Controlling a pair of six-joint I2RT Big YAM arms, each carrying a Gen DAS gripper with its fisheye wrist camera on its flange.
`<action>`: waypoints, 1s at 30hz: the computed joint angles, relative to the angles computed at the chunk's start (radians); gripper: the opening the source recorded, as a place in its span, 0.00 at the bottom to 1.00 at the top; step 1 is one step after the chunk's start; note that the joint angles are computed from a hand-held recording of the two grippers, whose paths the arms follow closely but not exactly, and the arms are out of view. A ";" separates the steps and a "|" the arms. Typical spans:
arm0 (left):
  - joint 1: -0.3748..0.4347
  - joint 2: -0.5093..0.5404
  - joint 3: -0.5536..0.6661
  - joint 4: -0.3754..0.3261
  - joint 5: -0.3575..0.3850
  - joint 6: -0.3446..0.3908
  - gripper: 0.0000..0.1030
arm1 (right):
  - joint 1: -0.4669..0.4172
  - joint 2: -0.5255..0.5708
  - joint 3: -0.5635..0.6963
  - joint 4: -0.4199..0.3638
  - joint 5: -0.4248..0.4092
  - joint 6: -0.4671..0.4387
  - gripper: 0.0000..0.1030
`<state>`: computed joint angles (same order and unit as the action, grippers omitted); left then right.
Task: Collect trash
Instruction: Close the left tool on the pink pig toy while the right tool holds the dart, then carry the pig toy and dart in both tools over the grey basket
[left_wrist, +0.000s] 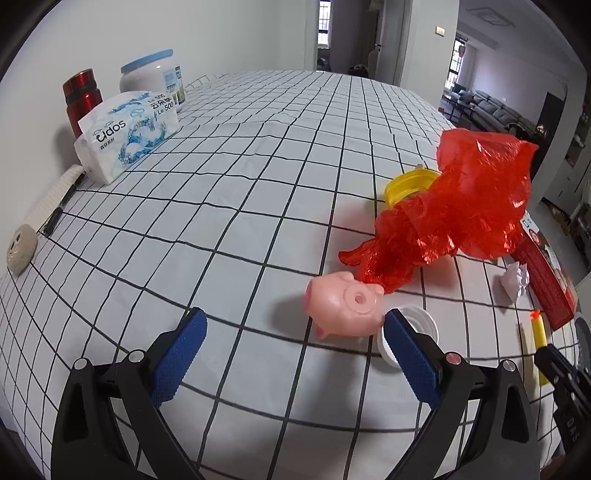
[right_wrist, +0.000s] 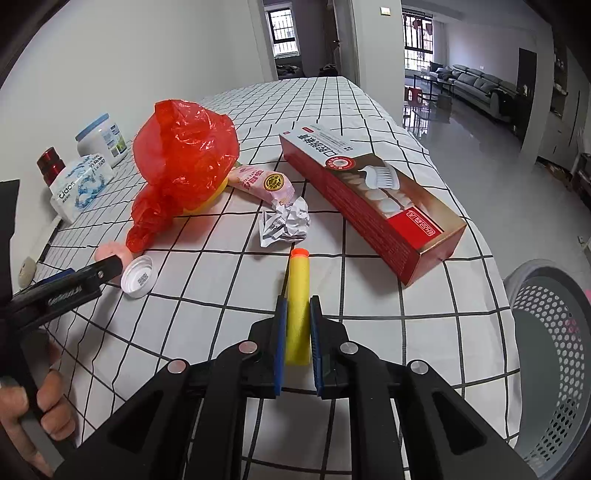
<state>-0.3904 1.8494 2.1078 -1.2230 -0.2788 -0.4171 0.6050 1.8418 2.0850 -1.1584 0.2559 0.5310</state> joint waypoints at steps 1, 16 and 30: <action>0.000 0.004 0.005 -0.003 -0.002 0.001 0.91 | 0.000 -0.002 -0.003 0.003 -0.003 0.001 0.12; -0.007 -0.031 -0.039 0.050 0.044 0.031 0.43 | -0.011 -0.042 -0.066 0.050 -0.029 -0.001 0.12; -0.106 -0.130 -0.098 0.125 0.010 0.071 0.43 | -0.027 -0.205 -0.251 0.112 -0.012 0.024 0.12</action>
